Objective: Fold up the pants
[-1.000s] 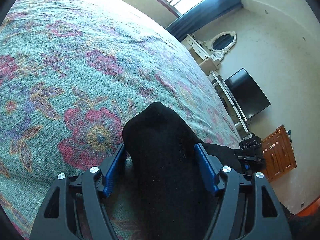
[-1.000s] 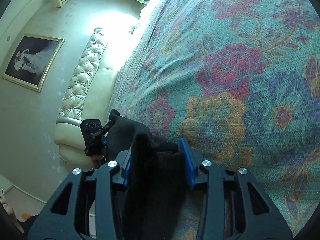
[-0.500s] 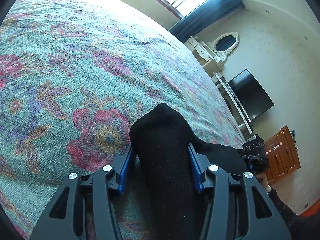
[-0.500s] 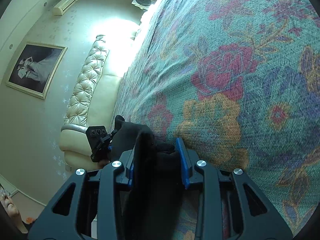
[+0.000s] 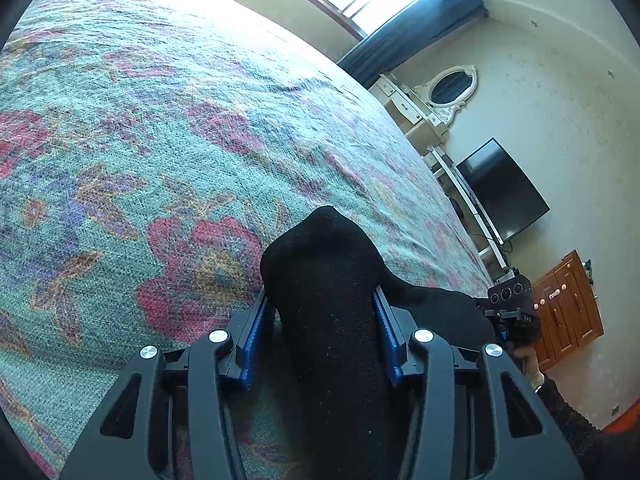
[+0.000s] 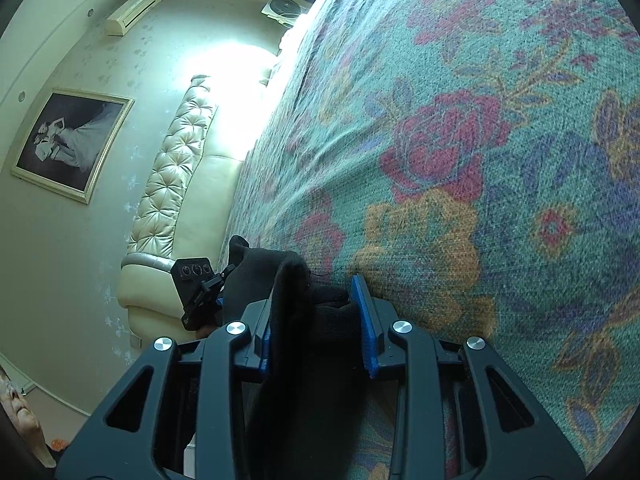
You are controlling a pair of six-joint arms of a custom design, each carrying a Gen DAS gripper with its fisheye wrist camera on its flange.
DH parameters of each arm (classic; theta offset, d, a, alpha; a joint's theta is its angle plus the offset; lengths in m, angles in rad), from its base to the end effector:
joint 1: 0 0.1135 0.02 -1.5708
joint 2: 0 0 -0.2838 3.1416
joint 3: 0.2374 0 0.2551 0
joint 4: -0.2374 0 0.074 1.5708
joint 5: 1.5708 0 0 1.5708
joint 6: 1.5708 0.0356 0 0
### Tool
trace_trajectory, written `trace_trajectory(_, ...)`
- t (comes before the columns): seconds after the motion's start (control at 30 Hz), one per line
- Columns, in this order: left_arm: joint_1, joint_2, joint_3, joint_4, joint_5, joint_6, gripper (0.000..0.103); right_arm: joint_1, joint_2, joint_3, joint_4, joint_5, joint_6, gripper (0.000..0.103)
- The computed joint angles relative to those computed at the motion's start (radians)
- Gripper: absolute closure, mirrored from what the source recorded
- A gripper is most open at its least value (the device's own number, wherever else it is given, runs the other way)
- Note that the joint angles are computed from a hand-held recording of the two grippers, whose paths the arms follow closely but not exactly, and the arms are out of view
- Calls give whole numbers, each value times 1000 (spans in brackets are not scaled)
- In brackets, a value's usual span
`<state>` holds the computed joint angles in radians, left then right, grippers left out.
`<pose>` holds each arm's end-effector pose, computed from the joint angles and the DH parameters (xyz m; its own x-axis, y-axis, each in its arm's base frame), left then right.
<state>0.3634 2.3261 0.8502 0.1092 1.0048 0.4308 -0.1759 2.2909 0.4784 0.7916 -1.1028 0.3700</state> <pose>0.3066 0.0845 -0.0122 -0.8445 -0.0816 -0.5293 0.3543 0.6560 -0.6664 0.2548 -0.0130 -0.0050 -0.9201 0.3292 -0.2121 -0.0510 0.4362 0.8984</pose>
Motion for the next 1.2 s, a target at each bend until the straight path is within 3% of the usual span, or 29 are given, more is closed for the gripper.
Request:
trace_trajectory(0.4, 6, -4, 1, 3, 8, -15, 56, -17, -3, -7, 16, -8, 29, 71)
trace_trajectory(0.5, 14, -23, -23, 37, 1, -31, 48, -43, 4, -13, 28, -19, 42, 70)
trace_trajectory(0.6, 30, -60, -72, 118, -45, -59, 33, -81, 0, -25, 24, -20, 33, 70)
trace_trajectory(0.8, 46, -107, -127, 173, -125, -58, 24, -165, -16, -76, 36, -21, 22, 67)
trace_trajectory(1.03, 68, -122, -180, 229, -155, -94, 23, -226, -18, -166, 101, -19, 6, 63)
trace_trajectory(1.2, 101, -138, -232, 257, -154, -96, 22, -263, 36, -266, 259, -29, 7, 57)
